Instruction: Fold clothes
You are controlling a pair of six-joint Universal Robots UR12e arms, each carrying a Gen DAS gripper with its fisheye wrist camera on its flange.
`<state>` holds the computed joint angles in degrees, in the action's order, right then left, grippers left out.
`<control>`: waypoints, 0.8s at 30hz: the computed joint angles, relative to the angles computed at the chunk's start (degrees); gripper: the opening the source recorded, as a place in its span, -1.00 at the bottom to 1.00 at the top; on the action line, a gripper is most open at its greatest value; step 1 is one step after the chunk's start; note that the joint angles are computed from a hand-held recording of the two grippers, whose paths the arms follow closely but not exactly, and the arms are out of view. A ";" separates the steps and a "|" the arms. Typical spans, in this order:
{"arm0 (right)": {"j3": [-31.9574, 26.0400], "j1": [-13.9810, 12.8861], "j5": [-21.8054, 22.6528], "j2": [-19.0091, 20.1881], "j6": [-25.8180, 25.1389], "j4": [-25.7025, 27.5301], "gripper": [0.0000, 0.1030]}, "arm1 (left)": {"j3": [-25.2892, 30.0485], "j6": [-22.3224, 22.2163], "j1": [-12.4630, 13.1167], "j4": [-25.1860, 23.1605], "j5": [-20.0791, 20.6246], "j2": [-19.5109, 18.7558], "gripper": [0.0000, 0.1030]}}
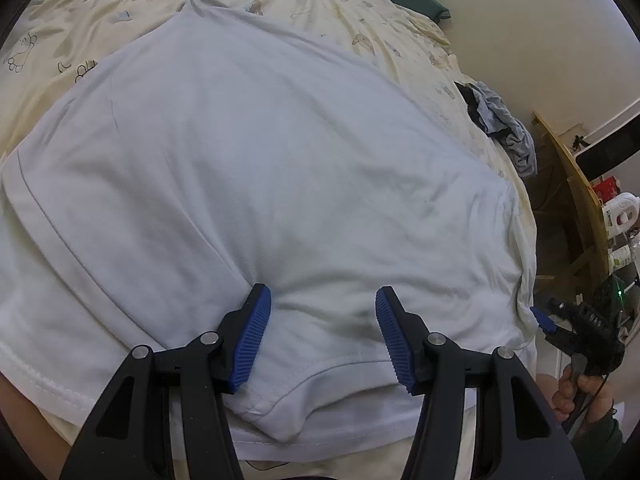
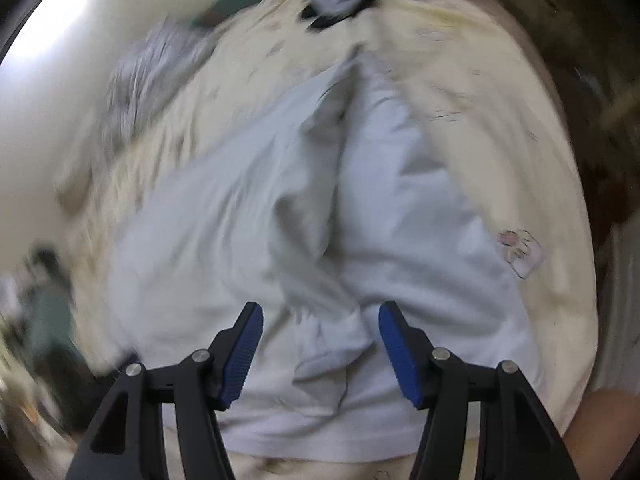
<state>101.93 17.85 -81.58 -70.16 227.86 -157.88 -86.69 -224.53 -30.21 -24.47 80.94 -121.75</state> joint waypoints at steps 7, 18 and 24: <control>3.23 -2.40 7.68 0.50 5.27 -5.10 -0.95 | -0.42 -0.26 0.25 0.62 -0.85 0.05 0.15; 5.81 -1.72 0.53 -5.16 5.50 -5.70 -0.95 | -1.53 -1.16 0.59 2.44 -1.95 0.46 0.16; 4.63 -1.79 -3.71 -5.44 8.87 11.70 -0.96 | -1.66 -1.70 0.80 2.66 -2.56 0.52 0.16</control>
